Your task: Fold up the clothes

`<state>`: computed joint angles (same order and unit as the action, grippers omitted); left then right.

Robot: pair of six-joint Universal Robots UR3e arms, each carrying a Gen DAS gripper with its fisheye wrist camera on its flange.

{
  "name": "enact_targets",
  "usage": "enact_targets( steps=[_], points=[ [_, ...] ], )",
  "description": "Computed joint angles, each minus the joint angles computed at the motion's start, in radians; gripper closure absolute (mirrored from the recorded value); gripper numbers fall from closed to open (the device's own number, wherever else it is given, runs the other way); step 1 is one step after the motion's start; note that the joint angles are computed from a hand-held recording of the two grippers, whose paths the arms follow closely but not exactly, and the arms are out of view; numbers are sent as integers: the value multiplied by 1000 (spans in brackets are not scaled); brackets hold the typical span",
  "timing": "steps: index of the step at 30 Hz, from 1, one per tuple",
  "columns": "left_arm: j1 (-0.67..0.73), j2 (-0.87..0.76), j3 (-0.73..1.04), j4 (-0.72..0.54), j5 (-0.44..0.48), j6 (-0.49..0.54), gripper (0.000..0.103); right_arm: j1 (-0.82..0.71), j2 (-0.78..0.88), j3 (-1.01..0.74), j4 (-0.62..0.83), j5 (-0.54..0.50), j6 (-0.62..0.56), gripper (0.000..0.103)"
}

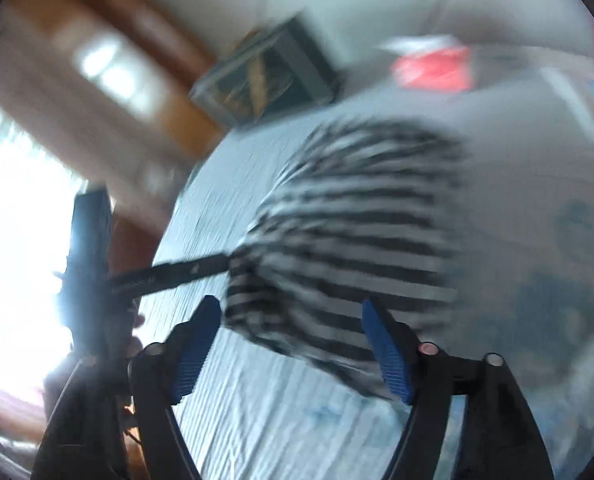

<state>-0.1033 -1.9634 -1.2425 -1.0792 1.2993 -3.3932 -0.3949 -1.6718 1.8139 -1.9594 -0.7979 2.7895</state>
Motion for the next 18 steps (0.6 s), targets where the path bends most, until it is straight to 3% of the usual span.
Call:
enact_targets(
  steps=[4, 7, 8, 9, 10, 13, 18],
  points=[
    [-40, -72, 79, -14, 40, -4, 30, -94, -59, 54, 26, -116, -20, 28],
    [-57, -121, 99, 2, 8, -7, 30, -7, 15, 81, -88, -149, 77, 28],
    [-63, -121, 89, 16, -2, -2, 32, 23, 34, 95, -142, -157, 89, 38],
    [-79, -129, 92, 14, 1, 6, 43, 52, 55, 108, -196, -166, 99, 53],
    [-105, -154, 130, -26, 33, 15, 48, 75, 68, 100, -168, -200, 108, 101],
    [-159, -233, 211, -125, 138, 26, 48, 124, 128, 74, -99, -283, 113, 98],
    [-142, -218, 207, -159, 125, 50, 45, 41, 80, 60, 67, -262, 27, 96]
  ],
)
